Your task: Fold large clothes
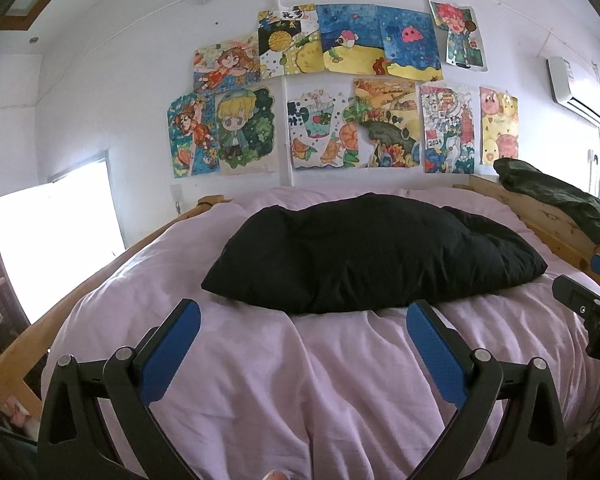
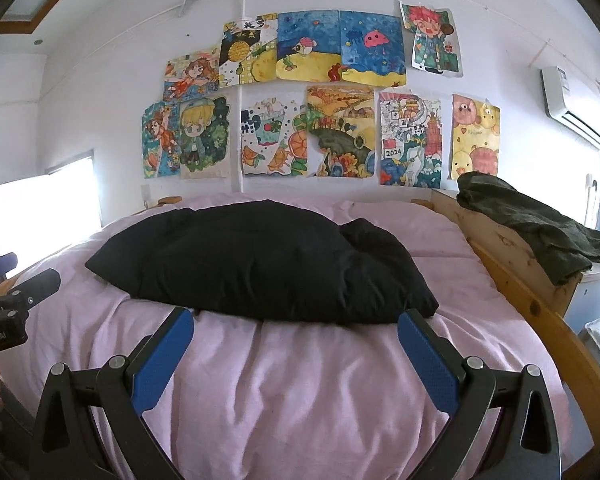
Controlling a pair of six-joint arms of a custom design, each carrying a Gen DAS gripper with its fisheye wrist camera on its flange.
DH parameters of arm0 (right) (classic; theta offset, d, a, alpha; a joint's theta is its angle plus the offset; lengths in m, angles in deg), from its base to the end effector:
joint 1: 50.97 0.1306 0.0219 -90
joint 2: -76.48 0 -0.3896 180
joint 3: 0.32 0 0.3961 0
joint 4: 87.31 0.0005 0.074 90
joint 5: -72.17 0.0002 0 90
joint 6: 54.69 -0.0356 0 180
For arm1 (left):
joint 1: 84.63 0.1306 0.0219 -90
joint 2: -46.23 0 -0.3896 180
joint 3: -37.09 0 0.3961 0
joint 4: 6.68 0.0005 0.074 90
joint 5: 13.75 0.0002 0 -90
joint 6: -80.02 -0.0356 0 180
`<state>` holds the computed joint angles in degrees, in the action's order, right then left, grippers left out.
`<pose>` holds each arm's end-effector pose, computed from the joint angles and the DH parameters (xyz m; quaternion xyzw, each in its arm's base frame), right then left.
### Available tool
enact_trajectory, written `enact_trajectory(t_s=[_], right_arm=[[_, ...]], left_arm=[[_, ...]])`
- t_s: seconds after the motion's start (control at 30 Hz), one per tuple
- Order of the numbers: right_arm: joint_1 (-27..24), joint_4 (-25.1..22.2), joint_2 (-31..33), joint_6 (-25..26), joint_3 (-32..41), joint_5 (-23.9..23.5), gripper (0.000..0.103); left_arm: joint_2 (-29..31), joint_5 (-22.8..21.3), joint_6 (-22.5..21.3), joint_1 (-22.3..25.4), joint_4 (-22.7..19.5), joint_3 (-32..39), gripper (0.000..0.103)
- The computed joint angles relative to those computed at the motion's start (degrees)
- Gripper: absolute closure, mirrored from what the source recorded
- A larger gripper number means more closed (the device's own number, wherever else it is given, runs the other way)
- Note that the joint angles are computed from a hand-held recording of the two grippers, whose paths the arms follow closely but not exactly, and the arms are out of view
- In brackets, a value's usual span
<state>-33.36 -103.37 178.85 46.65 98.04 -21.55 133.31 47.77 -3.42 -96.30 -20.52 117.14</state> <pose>0.5745 0.1842 0.4457 -0.2227 0.7884 0.0579 0.5705 0.4866 -0.0837 0.4335 -0.1038 0.8036 0.1129 0.5751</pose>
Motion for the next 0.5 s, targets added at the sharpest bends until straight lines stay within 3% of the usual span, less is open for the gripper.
enact_trajectory(t_s=[0.5], right_arm=[[0.06,0.29,0.05,-0.23,-0.15,0.18,0.000]], left_arm=[[0.06,0.17,-0.13,0.13,0.32,-0.15,0.002]])
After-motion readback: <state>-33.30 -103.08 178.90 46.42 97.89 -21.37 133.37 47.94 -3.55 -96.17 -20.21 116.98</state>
